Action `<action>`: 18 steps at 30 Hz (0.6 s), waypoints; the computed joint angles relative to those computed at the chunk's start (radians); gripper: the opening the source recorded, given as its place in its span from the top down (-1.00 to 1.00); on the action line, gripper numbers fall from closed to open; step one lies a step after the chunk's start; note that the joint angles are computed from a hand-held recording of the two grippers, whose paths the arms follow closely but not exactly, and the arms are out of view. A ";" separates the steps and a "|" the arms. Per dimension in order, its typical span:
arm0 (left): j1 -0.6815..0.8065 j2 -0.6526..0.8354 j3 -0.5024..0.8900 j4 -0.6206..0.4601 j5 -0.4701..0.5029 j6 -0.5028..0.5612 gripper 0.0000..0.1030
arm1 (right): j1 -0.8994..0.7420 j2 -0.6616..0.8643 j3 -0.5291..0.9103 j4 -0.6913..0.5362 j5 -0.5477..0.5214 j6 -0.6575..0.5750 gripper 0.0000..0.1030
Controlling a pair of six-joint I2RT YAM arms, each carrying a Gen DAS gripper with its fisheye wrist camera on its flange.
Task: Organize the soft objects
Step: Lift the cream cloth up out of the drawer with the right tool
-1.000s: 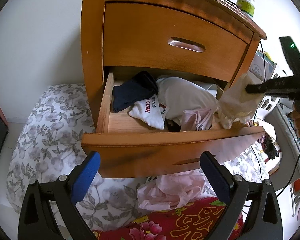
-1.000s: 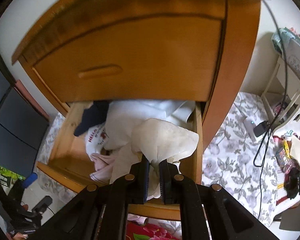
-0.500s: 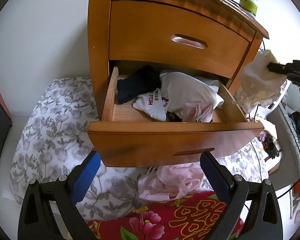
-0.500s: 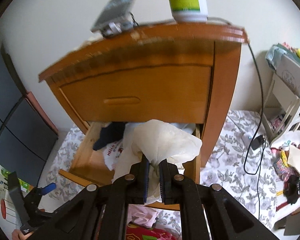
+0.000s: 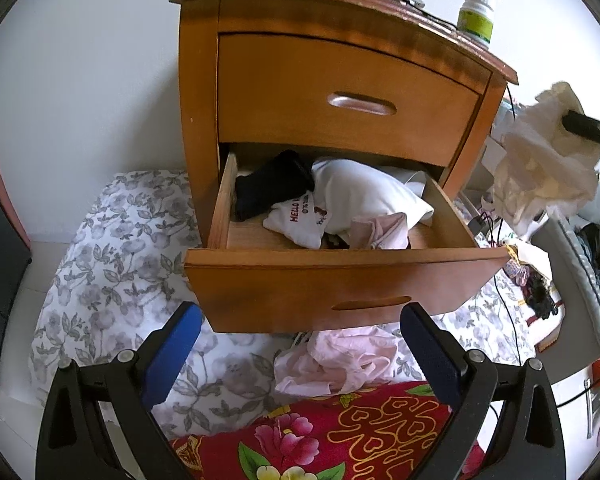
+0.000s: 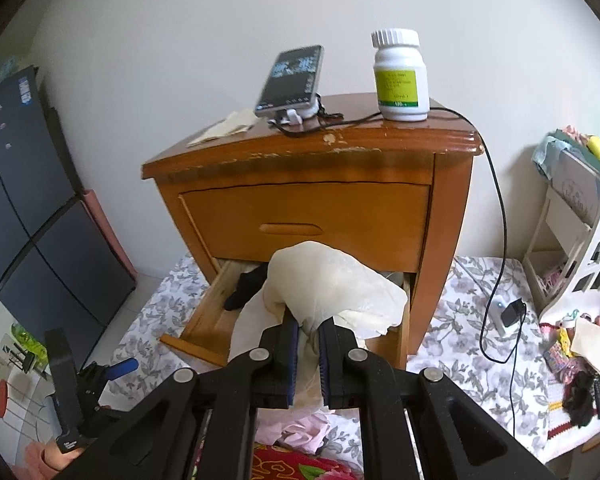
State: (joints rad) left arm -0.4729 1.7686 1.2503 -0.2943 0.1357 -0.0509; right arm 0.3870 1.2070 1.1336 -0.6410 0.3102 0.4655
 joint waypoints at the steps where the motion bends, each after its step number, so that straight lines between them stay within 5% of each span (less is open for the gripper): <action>1: -0.002 -0.008 -0.005 0.000 -0.002 -0.004 -0.94 | 0.012 -0.010 -0.004 -0.006 0.011 0.007 0.82; 18: -0.050 -0.094 -0.060 0.003 -0.073 -0.061 -0.94 | 0.105 -0.126 -0.196 0.016 0.007 0.132 0.82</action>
